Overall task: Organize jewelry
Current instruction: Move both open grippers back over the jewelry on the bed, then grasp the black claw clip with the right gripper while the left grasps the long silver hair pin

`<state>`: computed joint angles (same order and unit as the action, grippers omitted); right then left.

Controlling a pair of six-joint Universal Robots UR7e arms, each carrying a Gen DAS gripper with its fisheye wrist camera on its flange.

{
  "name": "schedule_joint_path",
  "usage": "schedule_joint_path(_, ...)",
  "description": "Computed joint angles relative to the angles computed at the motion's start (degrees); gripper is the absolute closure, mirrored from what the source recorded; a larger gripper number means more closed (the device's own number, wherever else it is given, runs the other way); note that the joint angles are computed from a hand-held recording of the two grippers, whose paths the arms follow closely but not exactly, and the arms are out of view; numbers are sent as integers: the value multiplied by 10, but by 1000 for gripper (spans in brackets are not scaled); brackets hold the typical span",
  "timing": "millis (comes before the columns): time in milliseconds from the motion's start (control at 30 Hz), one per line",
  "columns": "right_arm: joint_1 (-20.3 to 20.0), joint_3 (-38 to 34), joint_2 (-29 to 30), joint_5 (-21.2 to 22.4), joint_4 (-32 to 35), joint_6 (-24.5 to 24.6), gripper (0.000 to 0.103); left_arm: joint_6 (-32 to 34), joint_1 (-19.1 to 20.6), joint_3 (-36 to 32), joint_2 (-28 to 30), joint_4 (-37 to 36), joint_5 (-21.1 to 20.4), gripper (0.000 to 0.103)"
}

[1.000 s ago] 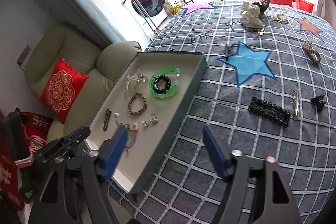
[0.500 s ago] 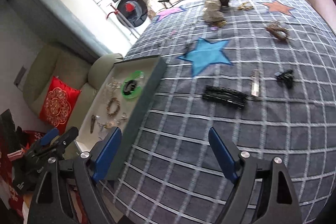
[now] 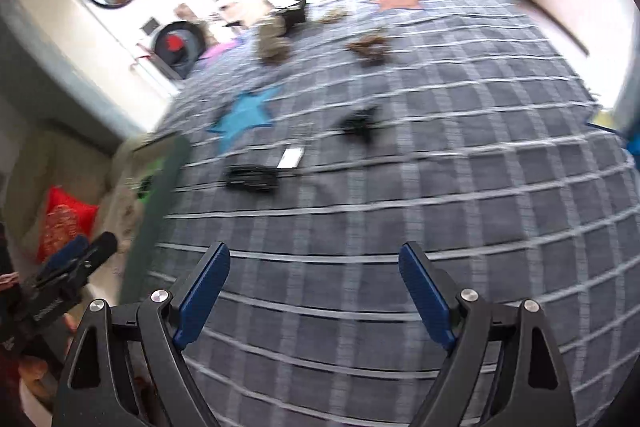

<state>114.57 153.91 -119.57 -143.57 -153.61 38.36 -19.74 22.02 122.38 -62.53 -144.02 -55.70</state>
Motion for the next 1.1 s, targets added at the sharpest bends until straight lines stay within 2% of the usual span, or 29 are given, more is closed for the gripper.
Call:
schedule_joint_path(67,-12,2,-29,-15,35,11,15,3,-2,-6,19,1,-15,0)
schedule_joint_path(200,-43,5,-44,-19,23,-21,14,13,-2,-16,54,-11,-27,0)
schedule_joint_path(367,-84,-7,5,-28,-40,-103,14,26,7,-41,97,-20,-37,0)
schedule_joint_path(467,-117,-13,39,-13,-96,-160,15,45,12,-55,120,-30,-42,0)
schedule_joint_path(600,-147,-22,71,3,-135,-203,15,56,21,-77,142,-27,-48,0)
schedule_joint_path(667,-157,-27,95,5,-160,-225,19,57,24,-84,148,-31,-53,0)
schedule_joint_path(867,-171,-49,169,-2,-245,-298,35,79,24,-96,159,-46,-64,1)
schedule_joint_path(967,-170,-61,208,-32,-279,-332,46,91,23,-104,167,-52,-70,1)
schedule_joint_path(1033,-170,-63,217,-45,-297,-344,66,102,21,-112,175,-57,-77,8)
schedule_joint_path(1067,-175,-61,210,-42,-300,-346,71,107,21,-119,180,-53,-81,11)
schedule_joint_path(1100,-180,-58,201,-38,-301,-346,83,110,19,-124,185,-52,-84,11)
